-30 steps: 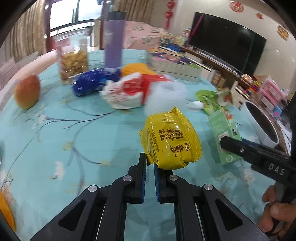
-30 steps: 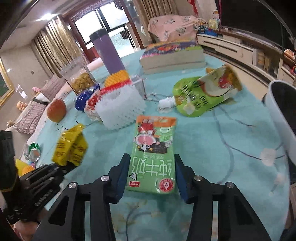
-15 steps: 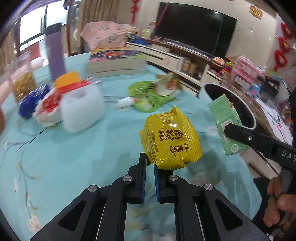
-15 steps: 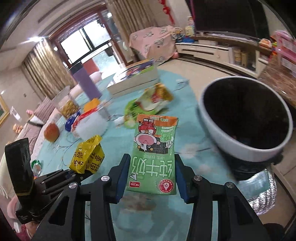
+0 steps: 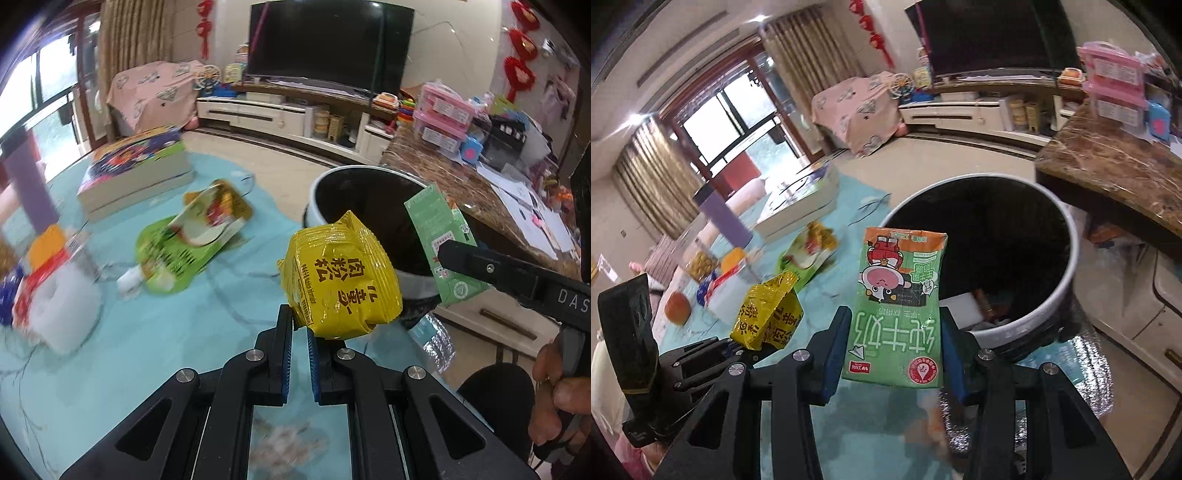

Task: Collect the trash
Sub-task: 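Carry the yellow bag and green carton toward the black bin, then open both tools over the bin to drop the bag and carton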

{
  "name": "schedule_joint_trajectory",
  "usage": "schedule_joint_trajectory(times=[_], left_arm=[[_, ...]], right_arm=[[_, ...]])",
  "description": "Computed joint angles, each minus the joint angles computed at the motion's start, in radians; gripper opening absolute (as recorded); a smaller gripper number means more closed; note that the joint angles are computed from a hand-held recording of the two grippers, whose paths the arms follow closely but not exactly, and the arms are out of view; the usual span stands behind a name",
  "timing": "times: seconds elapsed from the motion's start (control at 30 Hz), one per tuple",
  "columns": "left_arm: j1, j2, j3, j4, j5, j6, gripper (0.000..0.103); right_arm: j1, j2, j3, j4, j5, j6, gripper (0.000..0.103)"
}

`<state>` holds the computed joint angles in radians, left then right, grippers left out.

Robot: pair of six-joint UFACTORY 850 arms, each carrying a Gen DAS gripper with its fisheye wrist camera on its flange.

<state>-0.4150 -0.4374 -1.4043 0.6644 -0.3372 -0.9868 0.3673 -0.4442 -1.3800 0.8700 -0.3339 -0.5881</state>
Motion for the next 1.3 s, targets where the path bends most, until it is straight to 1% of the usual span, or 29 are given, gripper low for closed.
schedule_joint_trajectory(times=[0.23,0.37,0.7,1.13,1.2,1.3], left_arm=[[0.004,-0.109,-0.151,-0.134,-0.027,0.170,0.007],[0.005,-0.158,-0.222,-0.183,-0.050,0.231,0.007],[0.005,-0.270,-0.392,-0.246,-0.120,0.319,0.007],[0.013,-0.399,-0.591,-0.349,-0.222,0.462,0.007],[0.015,-0.415,-0.616,-0.361,-0.236,0.475,0.008],[0.018,-0.438,-0.651,-0.380,-0.253,0.494,0.013]], right_arm=[[-0.050,-0.028,-0.032,-0.001,-0.025,0.005,0.047],[-0.066,-0.044,-0.052,0.002,-0.032,0.008,0.047],[-0.088,-0.090,-0.118,-0.035,-0.061,0.048,0.047],[-0.106,-0.163,-0.209,-0.098,-0.122,0.112,0.047],[-0.109,-0.172,-0.219,-0.100,-0.128,0.116,0.047],[-0.113,-0.183,-0.233,-0.111,-0.135,0.125,0.047]])
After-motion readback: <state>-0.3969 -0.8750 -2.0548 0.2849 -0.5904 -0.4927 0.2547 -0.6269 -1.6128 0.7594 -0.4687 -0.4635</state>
